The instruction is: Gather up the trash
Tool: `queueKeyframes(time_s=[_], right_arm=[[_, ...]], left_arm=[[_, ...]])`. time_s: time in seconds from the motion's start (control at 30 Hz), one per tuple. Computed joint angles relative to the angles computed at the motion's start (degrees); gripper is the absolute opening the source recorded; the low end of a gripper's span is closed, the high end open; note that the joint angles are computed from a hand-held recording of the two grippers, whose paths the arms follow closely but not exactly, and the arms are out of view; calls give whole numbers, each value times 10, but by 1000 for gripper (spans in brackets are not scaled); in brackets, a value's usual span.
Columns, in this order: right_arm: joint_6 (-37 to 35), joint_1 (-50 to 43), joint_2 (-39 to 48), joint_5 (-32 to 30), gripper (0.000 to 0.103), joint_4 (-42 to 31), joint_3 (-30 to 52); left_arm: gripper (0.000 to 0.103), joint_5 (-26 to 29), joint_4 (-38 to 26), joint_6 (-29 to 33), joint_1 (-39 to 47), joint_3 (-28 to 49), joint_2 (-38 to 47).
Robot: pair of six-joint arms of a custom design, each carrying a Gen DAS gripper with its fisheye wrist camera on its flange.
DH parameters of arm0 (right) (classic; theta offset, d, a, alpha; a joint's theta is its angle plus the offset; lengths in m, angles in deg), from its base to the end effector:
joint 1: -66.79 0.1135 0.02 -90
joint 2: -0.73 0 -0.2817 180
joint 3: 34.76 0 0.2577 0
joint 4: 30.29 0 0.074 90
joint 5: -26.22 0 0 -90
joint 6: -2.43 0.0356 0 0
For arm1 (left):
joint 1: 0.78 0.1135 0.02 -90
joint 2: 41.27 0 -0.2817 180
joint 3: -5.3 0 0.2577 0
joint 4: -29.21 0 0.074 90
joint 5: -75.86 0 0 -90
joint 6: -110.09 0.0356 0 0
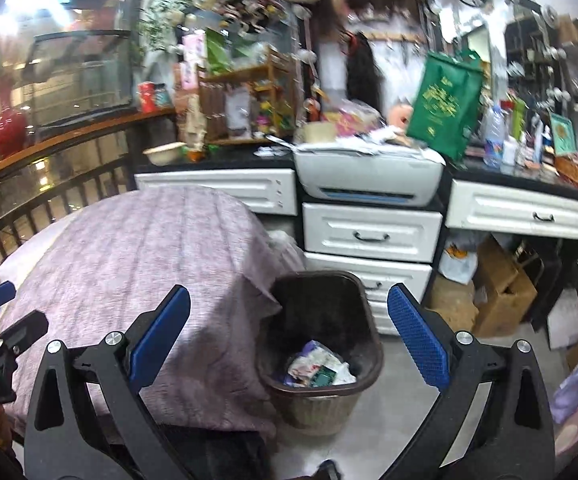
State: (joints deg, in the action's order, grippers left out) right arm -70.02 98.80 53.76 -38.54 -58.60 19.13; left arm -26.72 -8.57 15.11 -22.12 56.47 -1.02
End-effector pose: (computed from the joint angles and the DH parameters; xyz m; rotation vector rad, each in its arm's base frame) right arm 0.1798 0.0945 0.2935 0.0180 2.0023 0.1018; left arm 0.1472 -0.0492 0.2952 0.1522 2.0224 -0.0659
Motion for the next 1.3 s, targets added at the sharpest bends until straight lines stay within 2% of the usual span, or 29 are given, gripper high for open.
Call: queueKeyframes(time_s=[0.07, 0.33, 0.47, 0.53, 0.73, 0.9, 1.3], right_arm=[[5, 31, -6, 28, 97, 1, -4], [27, 182, -49, 218, 97, 53, -66], [22, 200, -64, 241, 97, 64, -76], [27, 194, -68, 231, 97, 64, -79], [36, 192, -61, 227, 97, 56, -79], [23, 200, -59, 236, 97, 69, -85], [32, 204, -51, 234, 97, 60, -83]], left_arm=[[97, -33, -6, -14, -15, -7, -24], [97, -143, -12, -78, -90, -29, -95], [97, -206, 3, -69, -143, -36, -102], [97, -230, 10, -66, -156, -38, -101], [97, -197, 16, -65, -123, -40, -104], [97, -197, 9, -68, -117, -43, -116], [97, -153, -2, -69, -76, -38, -118]])
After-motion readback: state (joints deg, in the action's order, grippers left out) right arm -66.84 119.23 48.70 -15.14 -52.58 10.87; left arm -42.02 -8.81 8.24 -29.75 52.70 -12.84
